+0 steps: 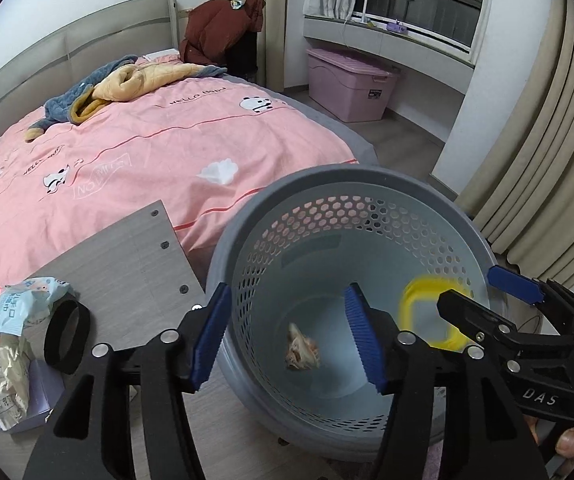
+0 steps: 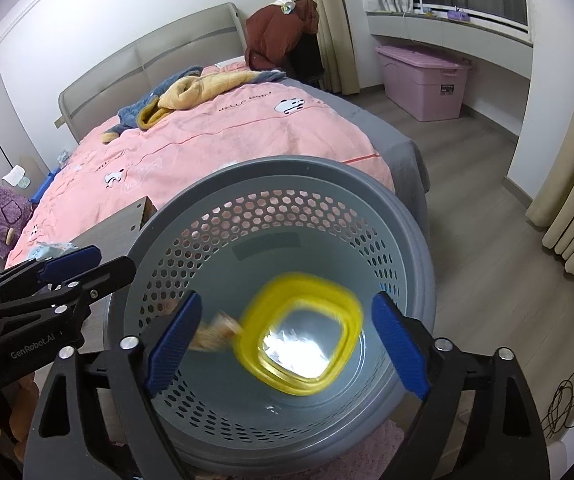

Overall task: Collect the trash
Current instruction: 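Carry both items over the grey basket and open both tools to drop them, then return to the table and grasp the white milk carton with the right tool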

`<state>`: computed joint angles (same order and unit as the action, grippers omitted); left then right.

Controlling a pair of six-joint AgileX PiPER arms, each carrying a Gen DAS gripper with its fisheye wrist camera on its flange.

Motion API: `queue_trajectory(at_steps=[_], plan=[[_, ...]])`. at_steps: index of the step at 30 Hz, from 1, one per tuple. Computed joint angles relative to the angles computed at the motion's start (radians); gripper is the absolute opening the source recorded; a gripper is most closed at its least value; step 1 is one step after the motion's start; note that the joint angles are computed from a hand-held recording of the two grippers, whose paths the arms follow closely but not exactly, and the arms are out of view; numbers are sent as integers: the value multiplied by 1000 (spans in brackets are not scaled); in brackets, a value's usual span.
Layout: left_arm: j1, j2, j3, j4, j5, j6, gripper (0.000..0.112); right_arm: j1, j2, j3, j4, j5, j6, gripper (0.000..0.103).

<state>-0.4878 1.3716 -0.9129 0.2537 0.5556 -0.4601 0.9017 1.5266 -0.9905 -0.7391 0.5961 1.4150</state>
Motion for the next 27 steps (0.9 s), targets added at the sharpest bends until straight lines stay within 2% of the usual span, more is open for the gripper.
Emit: queue_trajectory(at_steps=[14, 27], plan=[[-31, -48, 29, 114, 39, -142, 64, 12, -14, 20, 1, 20, 33, 88], [-36, -161, 96, 154, 77, -206, 69, 84, -13, 8, -19, 59, 73, 88]])
